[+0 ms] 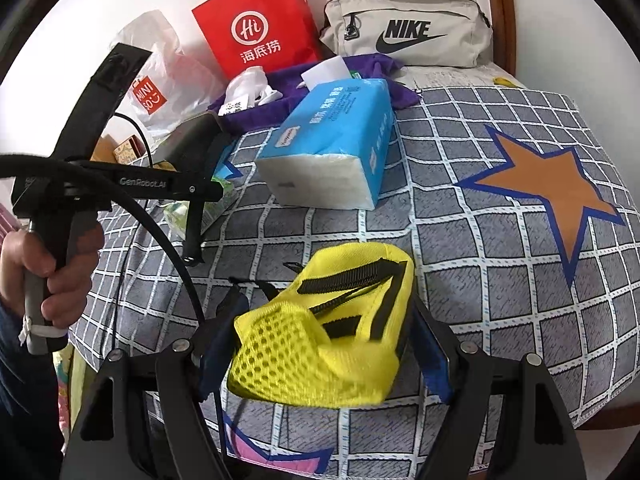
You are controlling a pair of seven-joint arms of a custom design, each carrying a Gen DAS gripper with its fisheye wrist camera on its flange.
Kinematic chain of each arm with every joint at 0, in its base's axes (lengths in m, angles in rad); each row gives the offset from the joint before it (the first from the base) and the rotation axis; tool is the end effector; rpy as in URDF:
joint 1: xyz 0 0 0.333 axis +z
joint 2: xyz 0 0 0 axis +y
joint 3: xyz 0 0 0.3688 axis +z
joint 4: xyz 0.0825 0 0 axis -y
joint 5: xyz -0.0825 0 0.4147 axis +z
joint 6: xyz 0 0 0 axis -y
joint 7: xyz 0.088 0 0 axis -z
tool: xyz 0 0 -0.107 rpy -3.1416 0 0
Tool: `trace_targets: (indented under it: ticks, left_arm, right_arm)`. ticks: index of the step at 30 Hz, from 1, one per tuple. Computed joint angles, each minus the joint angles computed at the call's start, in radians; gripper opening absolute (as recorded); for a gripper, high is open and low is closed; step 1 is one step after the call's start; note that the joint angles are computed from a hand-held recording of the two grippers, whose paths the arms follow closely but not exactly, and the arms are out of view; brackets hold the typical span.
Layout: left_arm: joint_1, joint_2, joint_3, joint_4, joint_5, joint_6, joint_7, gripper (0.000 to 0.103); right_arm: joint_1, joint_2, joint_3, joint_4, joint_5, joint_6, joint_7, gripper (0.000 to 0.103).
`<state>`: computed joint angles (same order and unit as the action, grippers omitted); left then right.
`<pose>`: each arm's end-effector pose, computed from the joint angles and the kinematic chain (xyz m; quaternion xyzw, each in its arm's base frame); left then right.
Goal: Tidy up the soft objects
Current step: 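Lift the yellow mesh bag with the right tool while the left tool holds the black strap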
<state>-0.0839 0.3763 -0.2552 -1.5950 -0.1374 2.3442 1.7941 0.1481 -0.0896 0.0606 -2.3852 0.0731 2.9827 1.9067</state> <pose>0.7114 -0.2231 0.5003 -0.5191 0.8273 -0.2086 0.0503 0.5391 0.1096 0.4674 -0.5983 0.7270 -0.1522 0.3006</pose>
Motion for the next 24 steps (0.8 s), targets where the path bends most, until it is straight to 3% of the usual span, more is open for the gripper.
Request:
trace_targets:
  ticks: [4,8,10,12,19,21,24]
  left_arm:
    - [0.021,-0.015,-0.009,-0.014,-0.048,0.01,0.025,0.019]
    - [0.02,-0.005,-0.001,-0.005,-0.048,0.002,0.02,0.019]
    - [0.013,0.01,0.003,0.01,-0.032,-0.014,0.011,0.019]
    - [0.005,0.014,0.006,0.012,-0.012,-0.009,0.004,0.019]
    - [0.002,0.04,0.0,0.036,-0.002,-0.018,-0.017,0.019]
    - [0.001,0.041,-0.001,0.035,0.004,-0.014,-0.014,0.017]
    - [-0.003,0.044,-0.001,0.037,0.015,-0.016,-0.016,0.012]
  right_arm:
    - [0.011,0.003,-0.004,0.013,0.027,0.002,-0.027,0.077]
    - [0.032,0.023,-0.015,0.04,0.087,-0.025,-0.097,0.061]
    - [0.012,0.041,-0.004,0.056,-0.011,-0.057,-0.02,0.061]
    - [0.016,0.053,-0.009,0.062,-0.026,-0.072,-0.015,0.061]
    - [0.037,0.065,-0.029,0.042,0.124,-0.045,-0.13,0.06]
    - [0.038,0.062,-0.03,0.039,0.136,-0.037,-0.143,0.04]
    - [0.054,0.062,-0.036,0.047,0.306,-0.047,-0.288,0.033]
